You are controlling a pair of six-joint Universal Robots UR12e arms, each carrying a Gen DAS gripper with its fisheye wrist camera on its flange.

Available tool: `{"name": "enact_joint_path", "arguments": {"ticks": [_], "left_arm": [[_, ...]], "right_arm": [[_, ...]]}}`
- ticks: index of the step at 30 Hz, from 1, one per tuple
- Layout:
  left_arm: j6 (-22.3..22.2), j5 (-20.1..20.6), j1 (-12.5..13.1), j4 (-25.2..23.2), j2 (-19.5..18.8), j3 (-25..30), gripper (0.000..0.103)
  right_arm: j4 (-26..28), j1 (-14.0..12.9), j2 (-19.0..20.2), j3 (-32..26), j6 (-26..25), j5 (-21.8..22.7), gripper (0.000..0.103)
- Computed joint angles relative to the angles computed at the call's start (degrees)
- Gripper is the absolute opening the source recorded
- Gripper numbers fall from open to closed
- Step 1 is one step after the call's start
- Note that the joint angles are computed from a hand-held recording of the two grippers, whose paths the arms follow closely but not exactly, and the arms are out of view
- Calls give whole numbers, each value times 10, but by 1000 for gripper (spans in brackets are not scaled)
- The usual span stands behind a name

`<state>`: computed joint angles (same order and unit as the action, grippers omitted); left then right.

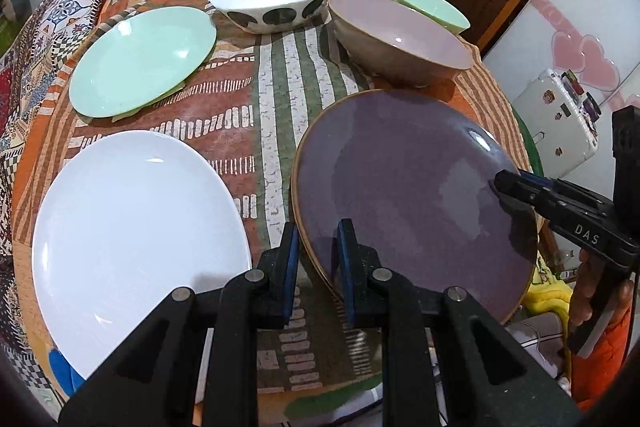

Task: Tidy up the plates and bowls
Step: 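Lower the purple plate beside the pink bowl and open both grippers, then close the left gripper on the white plate rim while the right gripper grips it too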

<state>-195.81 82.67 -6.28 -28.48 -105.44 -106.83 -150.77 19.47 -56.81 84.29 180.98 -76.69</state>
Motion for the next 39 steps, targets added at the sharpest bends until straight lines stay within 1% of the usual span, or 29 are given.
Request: {"name": "enact_joint_path", "arguments": {"ticks": [7, 9, 13, 18, 21, 24, 26, 27, 28, 29, 30, 32, 33, 36, 38, 39], "left_arm": [[0, -2, 1, 3, -1, 0, 19], [-1, 12, -2, 5, 1, 0, 18], [-1, 33, -4, 26, 10, -7, 18], [-12, 53, -1, 62, 30, -22, 18], [-18, 80, -1, 89, 45, -33, 18], [-22, 116, -1, 115, 62, -44, 20], [-22, 137, 0, 130, 73, -53, 21], [-22, 152, 0, 137, 80, -57, 21], [-22, 167, 1, 142, 87, -62, 23], [-22, 175, 2, 145, 91, -64, 25], [-24, 185, 4, 151, 97, -69, 27], [-27, 204, 7, 157, 108, -77, 34], [-26, 220, 9, 159, 116, -83, 36], [-25, 252, 15, 161, 133, -98, 40], [-27, 262, 21, 158, 145, -108, 47], [-31, 265, 28, 155, 153, -115, 48]], "right_arm": [[9, 0, 4, -6, -1, -2, 27], [11, 1, 3, -7, -2, -8, 27], [-7, 4, -2, -3, -5, -26, 34], [-34, 3, -13, 5, -9, -30, 34], [-52, 6, -18, 7, -13, -27, 35], [-70, 11, -19, 4, -23, -22, 35], [-81, 14, -19, 1, -27, -16, 36], [-89, 16, -18, -2, -30, -10, 39], [-94, 18, -17, -4, -31, -6, 42], [-99, 20, -16, -6, -34, -1, 42], [-105, 24, -13, -10, -38, 5, 43], [-108, 29, -8, -20, -46, 19, 43], [-111, 33, -5, -23, -50, 23, 43], [-113, 42, 2, -34, -63, 35, 43], [-110, 48, 8, -43, -72, 47, 44], [-108, 51, 11, -47, -78, 53, 45]]}}
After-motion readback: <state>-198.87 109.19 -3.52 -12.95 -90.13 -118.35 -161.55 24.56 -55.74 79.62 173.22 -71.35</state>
